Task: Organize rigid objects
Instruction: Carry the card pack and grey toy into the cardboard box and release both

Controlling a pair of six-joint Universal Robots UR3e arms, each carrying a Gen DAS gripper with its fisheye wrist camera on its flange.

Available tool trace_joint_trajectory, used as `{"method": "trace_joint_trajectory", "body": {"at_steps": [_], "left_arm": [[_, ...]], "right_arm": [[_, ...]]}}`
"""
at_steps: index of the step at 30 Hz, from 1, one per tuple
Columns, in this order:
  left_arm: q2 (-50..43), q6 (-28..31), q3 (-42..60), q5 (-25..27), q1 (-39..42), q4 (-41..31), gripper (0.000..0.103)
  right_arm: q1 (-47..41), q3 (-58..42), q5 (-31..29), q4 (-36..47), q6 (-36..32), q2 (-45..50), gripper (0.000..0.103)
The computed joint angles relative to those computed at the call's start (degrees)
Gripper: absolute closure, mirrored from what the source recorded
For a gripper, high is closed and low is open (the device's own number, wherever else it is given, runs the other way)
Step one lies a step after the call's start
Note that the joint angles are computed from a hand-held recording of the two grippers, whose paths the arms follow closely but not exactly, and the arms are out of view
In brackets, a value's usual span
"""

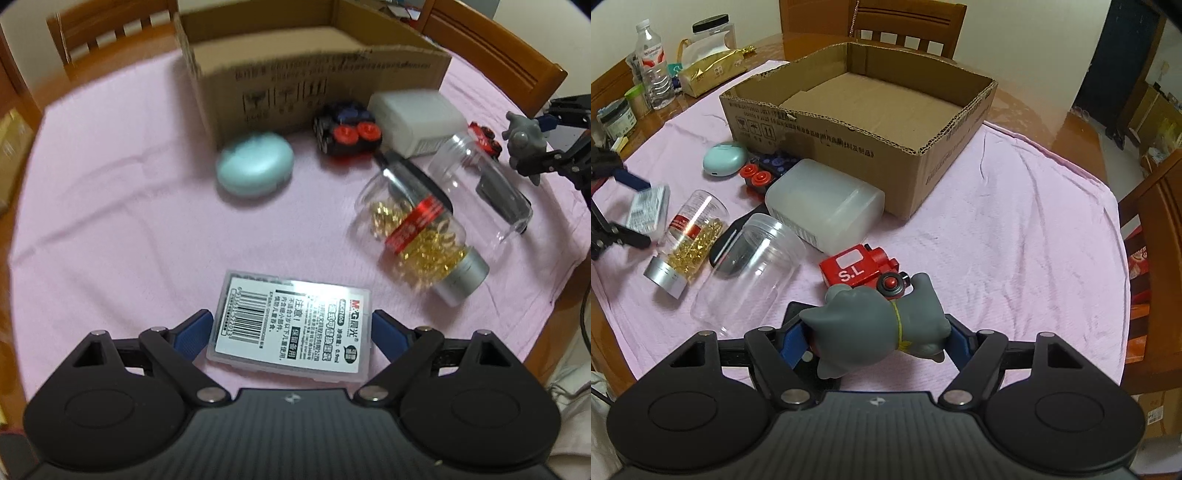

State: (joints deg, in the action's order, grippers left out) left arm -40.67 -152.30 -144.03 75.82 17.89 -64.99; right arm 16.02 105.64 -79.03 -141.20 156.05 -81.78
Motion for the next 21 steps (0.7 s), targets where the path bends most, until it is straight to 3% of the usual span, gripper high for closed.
{"method": "trace_joint_trajectory", "body": {"at_steps": [6,12,21], "left_arm": [[-2.22,4.61,-0.03,-0.39,-0.61,1.88,0.015],[-2.62,6.43,2.68,-1.20,0.20,-1.77,0.015],[-11.13,4.01,20.72,0.73,-4.77,-3.58,0.015]], "right_arm": [[0.71,-0.10,-1.09,0.99,0.91,-0.70,0.025],[1.52,-1.61,-1.98,2.17,2.16,-1.38,0.025],[3.48,-13.62,-1.14,9.38,3.77,0.01,0.025]]}}
